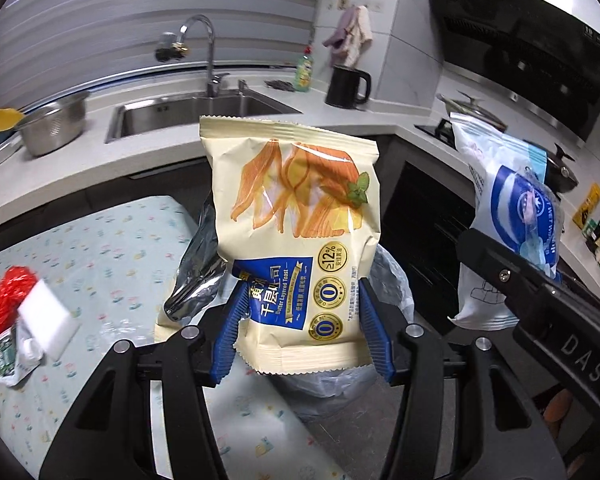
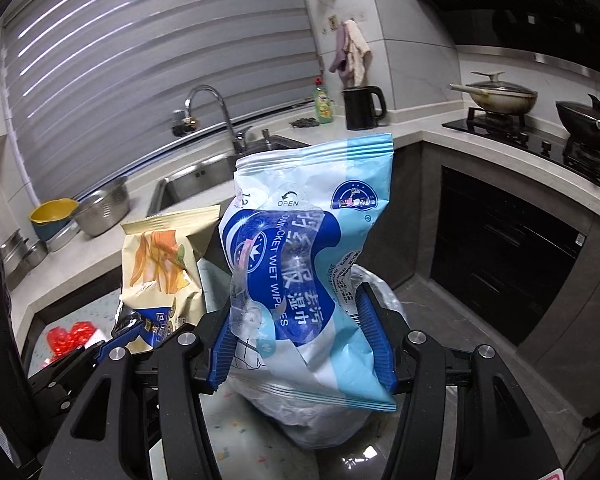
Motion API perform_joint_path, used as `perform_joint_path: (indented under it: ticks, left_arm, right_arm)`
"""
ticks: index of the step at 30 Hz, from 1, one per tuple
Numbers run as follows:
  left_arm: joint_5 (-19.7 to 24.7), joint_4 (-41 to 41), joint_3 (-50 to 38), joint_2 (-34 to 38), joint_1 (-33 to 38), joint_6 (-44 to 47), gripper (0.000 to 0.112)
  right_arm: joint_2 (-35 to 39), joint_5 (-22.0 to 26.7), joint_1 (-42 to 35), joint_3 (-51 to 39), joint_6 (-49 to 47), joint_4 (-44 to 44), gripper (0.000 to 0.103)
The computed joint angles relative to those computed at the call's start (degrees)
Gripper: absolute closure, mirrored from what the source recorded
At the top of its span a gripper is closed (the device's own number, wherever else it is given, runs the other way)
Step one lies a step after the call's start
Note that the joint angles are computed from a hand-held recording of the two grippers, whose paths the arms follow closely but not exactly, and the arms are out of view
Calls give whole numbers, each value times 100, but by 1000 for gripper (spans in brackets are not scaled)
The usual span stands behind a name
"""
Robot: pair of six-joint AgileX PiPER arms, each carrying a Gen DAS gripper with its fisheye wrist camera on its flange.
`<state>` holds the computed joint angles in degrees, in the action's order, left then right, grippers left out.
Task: Collect trash
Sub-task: 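Carry both bags over the bin and open both tools to drop them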
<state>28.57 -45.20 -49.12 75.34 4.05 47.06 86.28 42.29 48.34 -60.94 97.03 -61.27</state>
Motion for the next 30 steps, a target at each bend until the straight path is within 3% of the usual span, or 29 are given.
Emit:
perform_joint_path:
  ticks: [6,10,24,30]
  left_arm:
    - [-486,-194,-202,692,-556,157,57]
    - [-950,-576,-142,820,-704,522,42]
    - [-1150,-390,-107,852,-250,278,35]
    - [-1101,-455,-83,778,110,366,27]
  right_arm:
    - [85,-239,-428,183,27,-15,48]
    - [243,-435,-676,135,-73,64,48]
    - [1218,-760,-992,-886,-1019,676,47]
    - [1694,-565,-877,-1516,-1395,873,40]
